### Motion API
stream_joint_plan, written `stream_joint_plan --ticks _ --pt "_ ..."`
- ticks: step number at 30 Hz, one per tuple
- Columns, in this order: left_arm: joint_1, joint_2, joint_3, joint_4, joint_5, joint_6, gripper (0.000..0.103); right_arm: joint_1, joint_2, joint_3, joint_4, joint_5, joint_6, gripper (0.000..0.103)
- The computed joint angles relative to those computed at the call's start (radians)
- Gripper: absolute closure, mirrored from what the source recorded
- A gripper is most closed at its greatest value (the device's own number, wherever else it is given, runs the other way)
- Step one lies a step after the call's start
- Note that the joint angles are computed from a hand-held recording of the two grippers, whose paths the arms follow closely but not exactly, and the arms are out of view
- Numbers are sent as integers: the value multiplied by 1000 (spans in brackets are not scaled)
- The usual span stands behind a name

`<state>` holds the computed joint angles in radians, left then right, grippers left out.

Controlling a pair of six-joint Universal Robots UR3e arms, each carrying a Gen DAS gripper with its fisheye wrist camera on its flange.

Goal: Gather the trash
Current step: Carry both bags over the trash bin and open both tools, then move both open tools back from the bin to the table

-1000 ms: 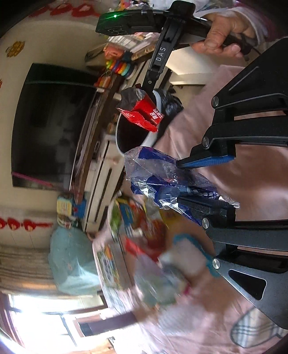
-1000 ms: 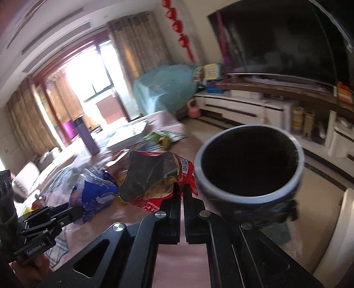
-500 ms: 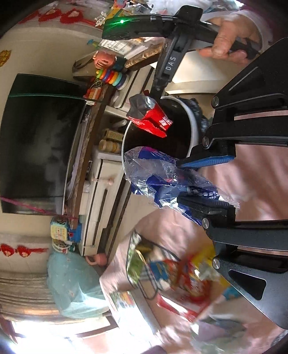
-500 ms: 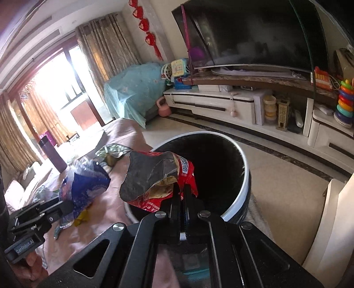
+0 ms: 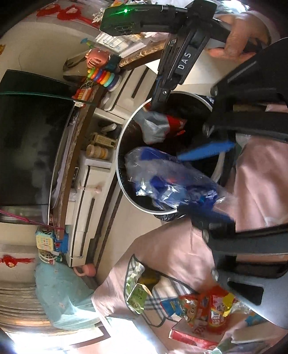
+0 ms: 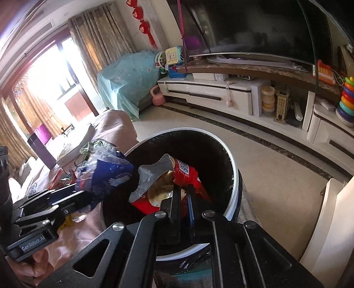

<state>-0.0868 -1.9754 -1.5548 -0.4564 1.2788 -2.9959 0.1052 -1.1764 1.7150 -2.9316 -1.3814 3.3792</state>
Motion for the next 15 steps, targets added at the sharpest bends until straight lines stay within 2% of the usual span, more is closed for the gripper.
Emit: stream_joint_plan --ticks 1,2,3,9,15 --pt "2 7 -13 12 2 -3 45 -2 -3 1 -1 1 0 75" --pt "6 15 -25 21 2 -4 42 -2 -8 6 -7 0 2 56" --pt "12 31 -47 32 -2 -4 40 -5 -9 7 -15 3 2 45" --pt "70 135 -185 81 -22 -7 29 -10 -45 67 -88 8 26 29" --pt "169 304 -412 156 -69 -1 27 50 -68 107 -160 -16 71 15"
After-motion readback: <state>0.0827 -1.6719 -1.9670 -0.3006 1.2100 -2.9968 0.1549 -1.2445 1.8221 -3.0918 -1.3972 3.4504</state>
